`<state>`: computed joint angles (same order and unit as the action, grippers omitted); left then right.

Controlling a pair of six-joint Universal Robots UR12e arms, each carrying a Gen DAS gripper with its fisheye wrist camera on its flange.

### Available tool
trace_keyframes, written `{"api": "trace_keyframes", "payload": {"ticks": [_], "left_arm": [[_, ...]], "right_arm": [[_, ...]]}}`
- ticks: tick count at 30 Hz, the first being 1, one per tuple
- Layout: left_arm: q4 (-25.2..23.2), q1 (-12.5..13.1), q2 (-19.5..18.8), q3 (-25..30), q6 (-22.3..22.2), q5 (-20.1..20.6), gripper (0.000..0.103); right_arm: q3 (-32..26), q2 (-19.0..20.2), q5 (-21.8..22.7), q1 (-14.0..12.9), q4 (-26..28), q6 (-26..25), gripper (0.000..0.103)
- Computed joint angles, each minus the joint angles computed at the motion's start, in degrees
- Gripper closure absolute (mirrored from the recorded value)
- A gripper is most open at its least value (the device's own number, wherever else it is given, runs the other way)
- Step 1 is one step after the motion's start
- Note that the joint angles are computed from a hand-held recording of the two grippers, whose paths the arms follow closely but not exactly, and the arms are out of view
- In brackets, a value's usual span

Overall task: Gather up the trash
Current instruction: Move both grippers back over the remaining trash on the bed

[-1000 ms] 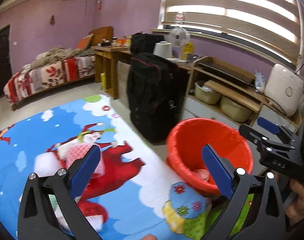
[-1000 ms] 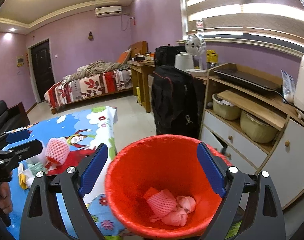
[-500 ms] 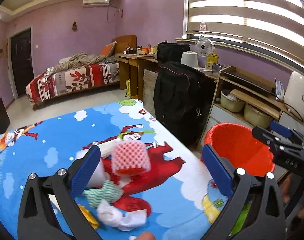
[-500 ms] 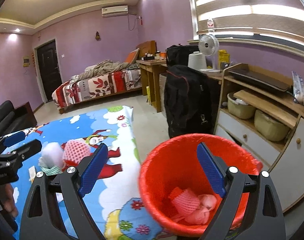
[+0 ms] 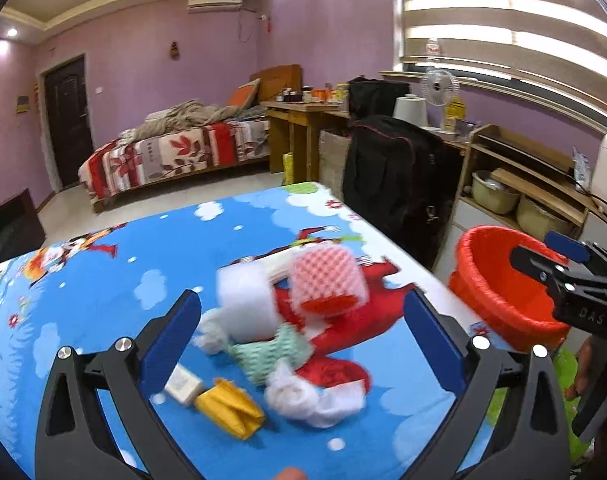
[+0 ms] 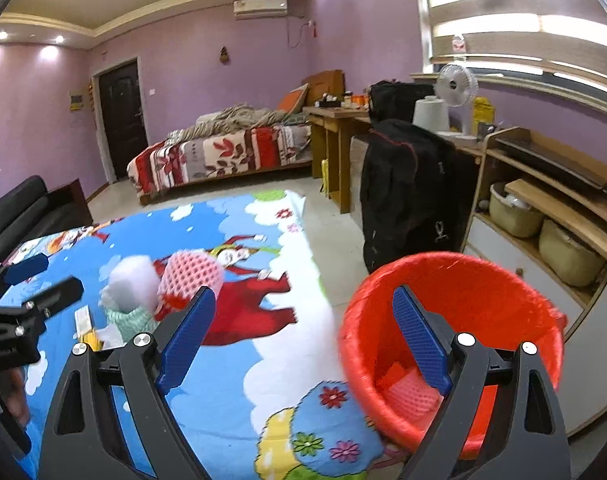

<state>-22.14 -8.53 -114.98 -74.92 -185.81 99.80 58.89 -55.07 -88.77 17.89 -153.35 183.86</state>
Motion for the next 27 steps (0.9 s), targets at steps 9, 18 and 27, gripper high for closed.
{"api": "trace_keyframes", "payload": {"ticks": [9,18,27], "left_arm": [[-1.3,2.0,1.8,-3.7,-3.7,0.0,0.005],[-4.8,3.5,2.6,-5.5,-6.5,-3.1,0.029],[-10.5,4.7,2.1,-5.4,-8.8,-7.6,0.048]], "right_arm": [[0.0,0.7,6.4,0.7,1.6,-1.1,0.018],[0.0,1.1,9.3,1.0,2.8,-1.4,0.018],[0.0,1.3,10.0,1.2,4.2,-2.9,0.018]]}}
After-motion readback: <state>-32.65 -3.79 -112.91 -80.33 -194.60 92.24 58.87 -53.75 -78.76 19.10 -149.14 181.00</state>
